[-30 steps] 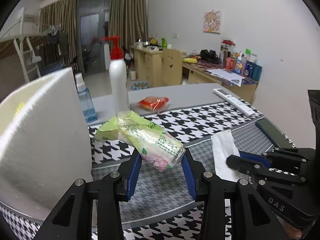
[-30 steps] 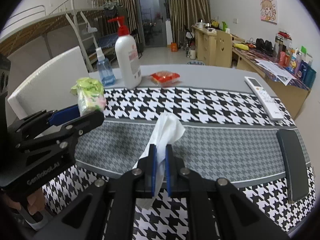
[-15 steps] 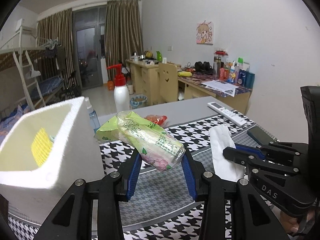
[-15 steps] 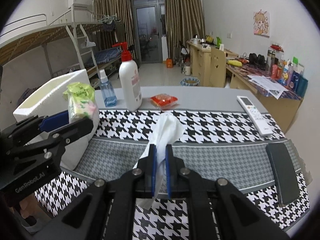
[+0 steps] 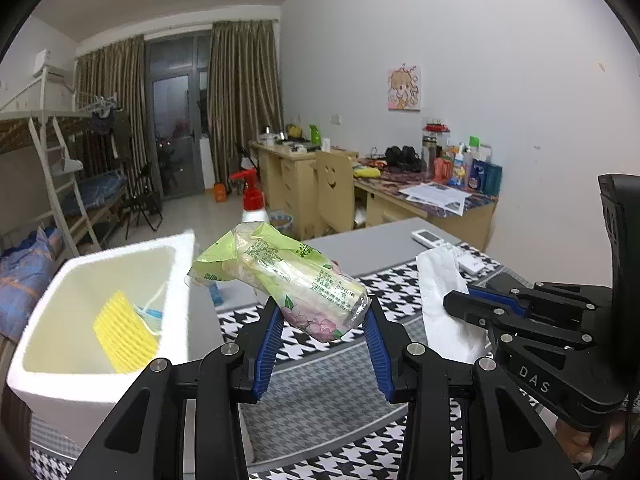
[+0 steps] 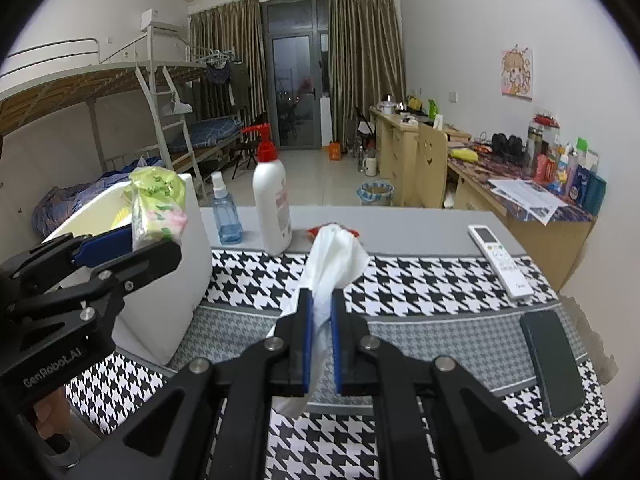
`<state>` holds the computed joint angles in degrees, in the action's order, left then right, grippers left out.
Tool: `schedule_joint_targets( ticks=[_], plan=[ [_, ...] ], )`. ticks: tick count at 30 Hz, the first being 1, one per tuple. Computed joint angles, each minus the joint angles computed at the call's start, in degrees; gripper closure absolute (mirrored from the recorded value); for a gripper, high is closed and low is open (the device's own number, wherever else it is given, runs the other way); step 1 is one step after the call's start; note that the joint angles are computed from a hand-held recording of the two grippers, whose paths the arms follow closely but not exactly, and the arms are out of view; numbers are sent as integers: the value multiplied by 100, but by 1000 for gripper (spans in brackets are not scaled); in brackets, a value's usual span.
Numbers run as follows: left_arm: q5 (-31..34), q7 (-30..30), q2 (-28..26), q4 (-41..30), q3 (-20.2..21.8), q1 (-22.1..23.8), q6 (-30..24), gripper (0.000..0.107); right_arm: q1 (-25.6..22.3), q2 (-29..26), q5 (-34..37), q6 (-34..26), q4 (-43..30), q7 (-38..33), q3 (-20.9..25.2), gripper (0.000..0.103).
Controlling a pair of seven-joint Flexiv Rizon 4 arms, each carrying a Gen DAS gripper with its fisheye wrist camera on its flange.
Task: Organize soft objects
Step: 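Carry the packet with the left gripper while the right gripper carries the tissue over the foam box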
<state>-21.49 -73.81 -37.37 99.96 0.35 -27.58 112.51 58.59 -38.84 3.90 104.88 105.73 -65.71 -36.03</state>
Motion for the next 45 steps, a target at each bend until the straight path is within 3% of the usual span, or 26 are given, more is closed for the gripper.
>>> schedule_joint_targets(
  ticks=[5, 14, 31, 45],
  plan=[
    [-229, 65, 37, 2, 271, -216, 30, 64, 63, 8, 5, 65, -41, -60, -62, 92],
    [-205, 170, 153, 99, 116, -38, 353, 64, 128, -13, 76, 87, -193, -237, -119, 92],
    [-758, 593, 271, 196, 105, 5, 721, 64, 403, -80, 374, 266, -474, -560, -325, 92],
    [-1427, 1002, 298, 290, 91, -14, 1077, 64, 158, -103, 206, 179, -865, -719, 47, 92]
  ],
)
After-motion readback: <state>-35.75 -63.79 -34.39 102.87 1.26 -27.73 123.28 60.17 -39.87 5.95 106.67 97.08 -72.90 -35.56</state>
